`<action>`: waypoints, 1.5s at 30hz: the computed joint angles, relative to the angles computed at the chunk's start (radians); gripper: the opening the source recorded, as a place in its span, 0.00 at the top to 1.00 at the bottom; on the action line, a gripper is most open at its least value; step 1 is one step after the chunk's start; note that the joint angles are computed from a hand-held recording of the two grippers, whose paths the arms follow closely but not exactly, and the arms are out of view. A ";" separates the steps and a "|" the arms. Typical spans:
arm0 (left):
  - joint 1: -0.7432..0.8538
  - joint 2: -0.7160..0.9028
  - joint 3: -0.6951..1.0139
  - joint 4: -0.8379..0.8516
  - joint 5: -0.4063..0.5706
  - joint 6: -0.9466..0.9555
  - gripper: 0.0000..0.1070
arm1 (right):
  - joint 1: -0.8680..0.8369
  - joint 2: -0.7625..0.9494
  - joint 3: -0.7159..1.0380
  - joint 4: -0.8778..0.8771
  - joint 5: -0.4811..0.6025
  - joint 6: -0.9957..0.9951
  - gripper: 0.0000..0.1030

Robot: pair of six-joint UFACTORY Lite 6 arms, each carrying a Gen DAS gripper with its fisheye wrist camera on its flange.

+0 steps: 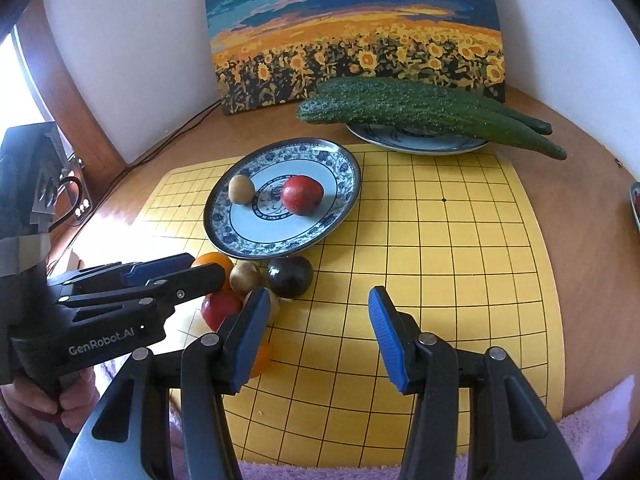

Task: Organize fruits
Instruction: 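Withdraw both grippers from the plate toward the remaining fruits, then grasp an orange with the left gripper while the right gripper grasps the dark plum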

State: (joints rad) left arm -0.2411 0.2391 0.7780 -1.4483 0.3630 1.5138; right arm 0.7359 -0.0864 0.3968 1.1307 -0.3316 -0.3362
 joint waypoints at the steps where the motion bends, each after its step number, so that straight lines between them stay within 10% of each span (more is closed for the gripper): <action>1: 0.005 0.001 -0.002 -0.006 0.010 0.003 0.62 | 0.000 0.000 0.000 0.001 0.000 0.001 0.49; 45: 0.084 -0.110 -0.139 -0.283 -0.037 0.307 0.69 | -0.063 0.151 0.088 -0.341 0.027 0.376 0.50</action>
State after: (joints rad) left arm -0.1572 0.1290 0.6393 -1.7309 0.3256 1.8206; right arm 0.6726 0.0645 0.4843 0.7896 -0.3042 0.0400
